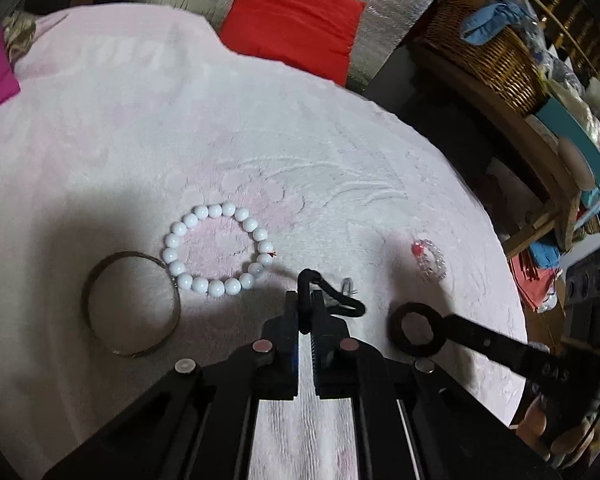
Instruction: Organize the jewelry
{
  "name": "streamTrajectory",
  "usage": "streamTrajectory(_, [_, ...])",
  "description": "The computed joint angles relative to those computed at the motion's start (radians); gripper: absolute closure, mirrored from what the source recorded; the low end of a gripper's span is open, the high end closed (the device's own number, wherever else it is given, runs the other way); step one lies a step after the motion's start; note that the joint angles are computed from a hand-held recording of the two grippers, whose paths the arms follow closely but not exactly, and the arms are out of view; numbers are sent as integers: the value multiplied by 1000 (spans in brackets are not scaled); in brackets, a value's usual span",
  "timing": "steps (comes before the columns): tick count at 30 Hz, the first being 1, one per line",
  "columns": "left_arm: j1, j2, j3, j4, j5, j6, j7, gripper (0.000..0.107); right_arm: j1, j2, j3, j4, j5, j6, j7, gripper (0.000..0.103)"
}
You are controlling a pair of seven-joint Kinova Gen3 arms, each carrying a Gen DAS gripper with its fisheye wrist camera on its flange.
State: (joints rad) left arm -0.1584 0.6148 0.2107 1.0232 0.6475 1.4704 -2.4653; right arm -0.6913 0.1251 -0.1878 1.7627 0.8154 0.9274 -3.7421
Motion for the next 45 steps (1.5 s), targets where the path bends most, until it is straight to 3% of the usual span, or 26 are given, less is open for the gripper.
streamTrajectory(8, [-75,-60,-2,45,48,-9,-122,103,-40,13,-9,-37,77,37,-32,92])
streamTrajectory(15, [-123,-76,-19,32,92,1,-163,103,-72,31,-10,-76,134,69,-41,92])
streamTrajectory(20, [-140,-69,-25,9,99,-3,-160,103,-93,36,17,-91,109,93,-26,92])
streamTrajectory(23, [-146,-81,-29,19,98,-35,-174,103,-45,59,-13,-142,8,160,56,90])
streamTrajectory(25, [-150,-75,-29,7,97,-25,-167,103,-49,50,14,-137,-45,162,55,88])
streamTrajectory(27, [-153,-76,-27,8,96,-26,-169,103,-43,65,19,-160,-89,208,86,63])
streamTrajectory(29, [-153,-76,-29,5,93,-28,-167,103,-46,76,22,-164,-94,225,104,54])
streamTrajectory(33, [-157,-70,-29,-6,89,-25,-156,103,-12,117,19,-200,-165,221,215,56])
streamTrajectory(35, [-158,-68,-28,-10,87,-21,-154,103,-44,158,46,-253,-164,284,275,61])
streamTrajectory(36, [-160,-69,-28,-10,87,-22,-155,103,-51,181,51,-284,-165,317,314,74])
streamTrajectory(38, [-163,-68,-29,-12,87,-22,-151,103,-70,209,70,-320,-170,363,345,91])
streamTrajectory(45, [-194,-80,-33,-8,105,-40,-136,103,-151,208,101,-338,-84,391,272,92])
